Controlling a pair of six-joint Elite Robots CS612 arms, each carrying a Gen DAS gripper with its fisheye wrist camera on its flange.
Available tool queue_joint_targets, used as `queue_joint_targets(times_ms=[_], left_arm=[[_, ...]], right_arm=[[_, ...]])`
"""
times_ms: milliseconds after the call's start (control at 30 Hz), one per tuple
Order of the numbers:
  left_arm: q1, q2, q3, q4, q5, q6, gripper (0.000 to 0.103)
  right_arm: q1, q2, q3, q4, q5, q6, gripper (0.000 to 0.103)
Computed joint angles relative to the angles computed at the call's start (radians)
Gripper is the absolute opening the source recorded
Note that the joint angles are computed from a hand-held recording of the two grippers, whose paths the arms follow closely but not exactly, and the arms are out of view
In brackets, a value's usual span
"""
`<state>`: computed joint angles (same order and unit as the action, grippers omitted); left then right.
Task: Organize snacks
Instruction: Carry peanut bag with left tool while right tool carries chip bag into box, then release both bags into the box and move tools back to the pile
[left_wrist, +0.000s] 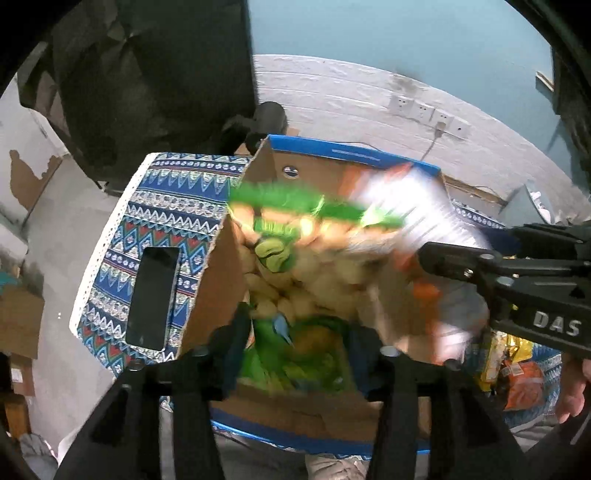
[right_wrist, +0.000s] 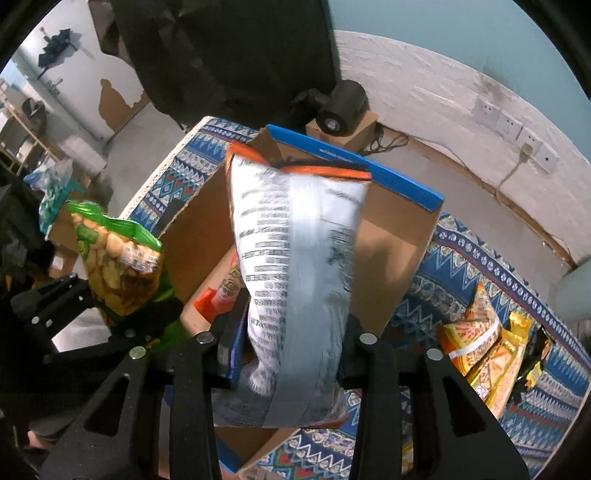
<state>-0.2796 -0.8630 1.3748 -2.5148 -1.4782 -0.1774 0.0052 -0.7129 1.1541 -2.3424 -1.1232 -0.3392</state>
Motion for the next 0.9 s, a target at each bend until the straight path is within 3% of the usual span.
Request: queue_joint_targets(times_ms=[67,100,300,700,900], left_arm=[[-0.002,-0.002,0.004,-0.011,0.012,-0.001,0.062],[-0.003,-0.003,0.004,-0.014,0.015,0.001,0.064],[-0.012,-0.008,0.008,-0.025,0.015,0.026,0.069],[-0.033,-0.016,0.011,-0.010,-0.049,0.062,0.071],[-0.049,-0.019,0.012,0.013,-0.075,0.092,0.072]], right_arm=[[-0.001,-0.005,0.007,-0.014,-0.002,0.006,0.065],[-0.003,-0.008,0.012,-0.023,-0.004,0.006,0.067],[-0.017,-0.024,0.032,-0.049,0.009,0.009,0.068],[-0.065,-0.063,0.094,-0.075,0.015,0.010,0.069],[-0.094,-0.091,0.142,-0.088,0.006,-0.023,0.075]])
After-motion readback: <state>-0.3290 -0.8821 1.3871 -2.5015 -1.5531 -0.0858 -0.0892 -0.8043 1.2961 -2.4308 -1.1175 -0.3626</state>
